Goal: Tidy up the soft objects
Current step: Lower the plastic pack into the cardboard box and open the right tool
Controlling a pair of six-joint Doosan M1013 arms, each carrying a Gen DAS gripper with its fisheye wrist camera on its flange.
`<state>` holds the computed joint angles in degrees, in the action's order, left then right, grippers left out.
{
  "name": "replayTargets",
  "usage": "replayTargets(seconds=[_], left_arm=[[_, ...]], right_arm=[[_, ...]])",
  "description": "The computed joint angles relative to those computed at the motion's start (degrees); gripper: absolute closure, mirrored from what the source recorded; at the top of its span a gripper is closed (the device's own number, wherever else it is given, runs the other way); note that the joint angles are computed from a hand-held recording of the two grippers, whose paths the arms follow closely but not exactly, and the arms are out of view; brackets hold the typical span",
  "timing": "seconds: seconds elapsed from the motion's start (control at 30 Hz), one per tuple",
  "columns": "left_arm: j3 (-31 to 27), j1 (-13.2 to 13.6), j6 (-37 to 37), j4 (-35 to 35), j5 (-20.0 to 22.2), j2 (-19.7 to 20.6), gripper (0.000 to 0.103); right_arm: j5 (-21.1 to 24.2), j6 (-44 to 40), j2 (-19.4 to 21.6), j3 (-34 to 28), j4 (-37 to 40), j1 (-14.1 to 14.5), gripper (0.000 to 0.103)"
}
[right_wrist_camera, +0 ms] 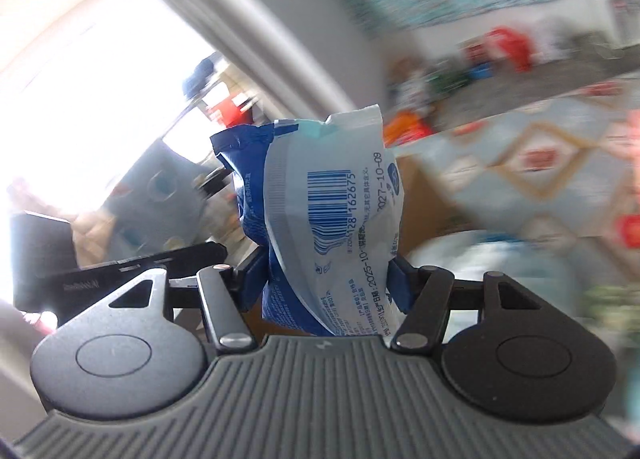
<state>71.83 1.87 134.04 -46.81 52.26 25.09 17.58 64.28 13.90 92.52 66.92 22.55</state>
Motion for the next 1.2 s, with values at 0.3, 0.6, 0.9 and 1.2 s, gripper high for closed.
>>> replayTargets(seconds=[0.3,0.6,0.9,1.2], left_arm=[[5.6,9.8,-6.2,-0.2,-9.6,-1.0,0.003],[9.2,14.7,-8.3,-2.0,-13.1,-0.4,0.003],[10.3,15.8,-5.6,-3.9,-13.1,0.1,0.003],[12.1,14.6,-0.1,-7.1,-15.4,-1.1,0.003]], right_arm=[[17.1,29.3,17.7,-27.5,-24.2,6.6,0.043],[36.5,64.3,36.7,-55.2,-44.7,10.0,0.041],[36.6,70.5,39.0,-55.8,-44.0,10.7,0.049],[31.0,66.2,35.3,-49.0,-41.2,9.8,0.046]])
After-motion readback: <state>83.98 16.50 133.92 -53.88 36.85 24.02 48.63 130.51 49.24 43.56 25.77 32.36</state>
